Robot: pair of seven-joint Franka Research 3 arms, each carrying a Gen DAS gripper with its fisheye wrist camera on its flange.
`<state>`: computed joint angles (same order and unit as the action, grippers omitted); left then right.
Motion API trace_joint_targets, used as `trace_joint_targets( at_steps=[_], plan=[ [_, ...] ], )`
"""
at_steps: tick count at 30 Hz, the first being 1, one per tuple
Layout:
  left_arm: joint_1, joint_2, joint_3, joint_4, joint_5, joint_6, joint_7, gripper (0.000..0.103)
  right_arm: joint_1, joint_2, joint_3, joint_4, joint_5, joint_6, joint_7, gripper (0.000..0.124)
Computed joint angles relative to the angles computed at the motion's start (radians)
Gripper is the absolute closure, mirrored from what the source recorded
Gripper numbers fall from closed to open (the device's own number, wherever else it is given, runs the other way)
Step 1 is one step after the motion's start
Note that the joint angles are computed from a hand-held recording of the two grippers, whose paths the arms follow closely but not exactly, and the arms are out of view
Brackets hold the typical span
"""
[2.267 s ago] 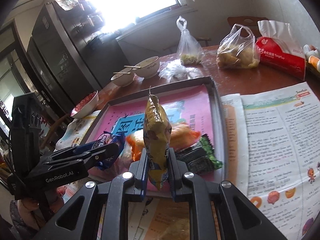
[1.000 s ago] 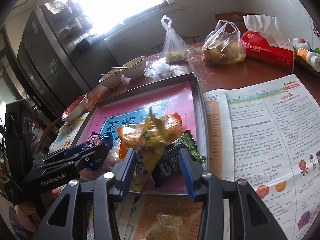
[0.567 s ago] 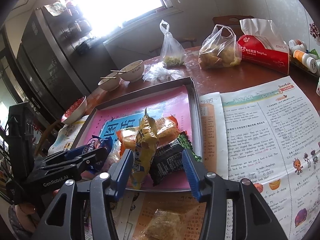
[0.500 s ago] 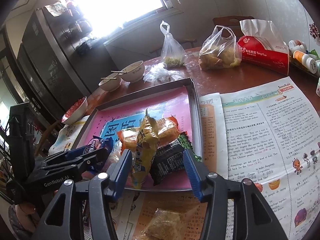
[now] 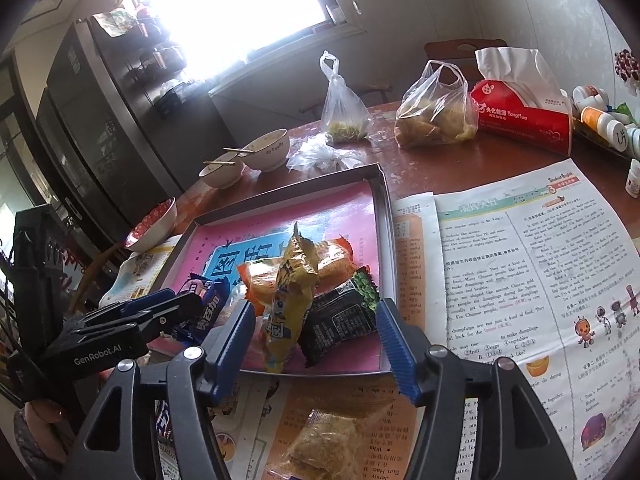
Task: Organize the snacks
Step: 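Open the right tool to drop the yellow bag while the left tool releases the Oreo pack, then withdraw both tools from the tray toward the chocolate bar and clear snack bag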
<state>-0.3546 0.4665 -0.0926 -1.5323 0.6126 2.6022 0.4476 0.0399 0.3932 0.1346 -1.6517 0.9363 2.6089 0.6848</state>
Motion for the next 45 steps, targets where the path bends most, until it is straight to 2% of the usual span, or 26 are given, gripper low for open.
trace_joint_targets(
  at_steps=[6, 21, 29, 32, 35, 38, 45],
  plan=[
    [-0.013, -0.031, 0.014, -0.034, 0.045, 0.008, -0.047, 0.034, -0.005, -0.013, 0.006, -0.012, 0.024, -0.003, -0.028, 0.059],
    [-0.006, -0.090, -0.008, -0.111, 0.079, 0.045, -0.064, 0.033, 0.009, -0.060, -0.006, -0.060, 0.071, 0.000, -0.100, 0.052],
    [-0.001, -0.154, -0.010, -0.191, 0.125, 0.047, -0.125, 0.033, 0.019, -0.085, -0.018, -0.097, 0.062, 0.020, -0.106, 0.051],
    [0.007, -0.178, -0.019, -0.222, 0.138, 0.041, -0.140, 0.033, 0.020, -0.101, -0.020, -0.119, 0.066, 0.030, -0.119, 0.051],
    [0.009, -0.192, -0.034, -0.238, 0.137, -0.003, -0.135, 0.033, 0.024, -0.111, -0.025, -0.136, 0.065, 0.036, -0.123, 0.050],
    [0.019, -0.207, -0.048, -0.268, 0.125, 0.008, -0.134, 0.033, 0.029, -0.116, -0.030, -0.148, 0.055, 0.039, -0.117, 0.050],
    [0.016, -0.218, -0.064, -0.285, 0.123, -0.019, -0.136, 0.033, 0.038, -0.148, -0.037, -0.195, 0.041, 0.054, -0.118, 0.050]
  ],
)
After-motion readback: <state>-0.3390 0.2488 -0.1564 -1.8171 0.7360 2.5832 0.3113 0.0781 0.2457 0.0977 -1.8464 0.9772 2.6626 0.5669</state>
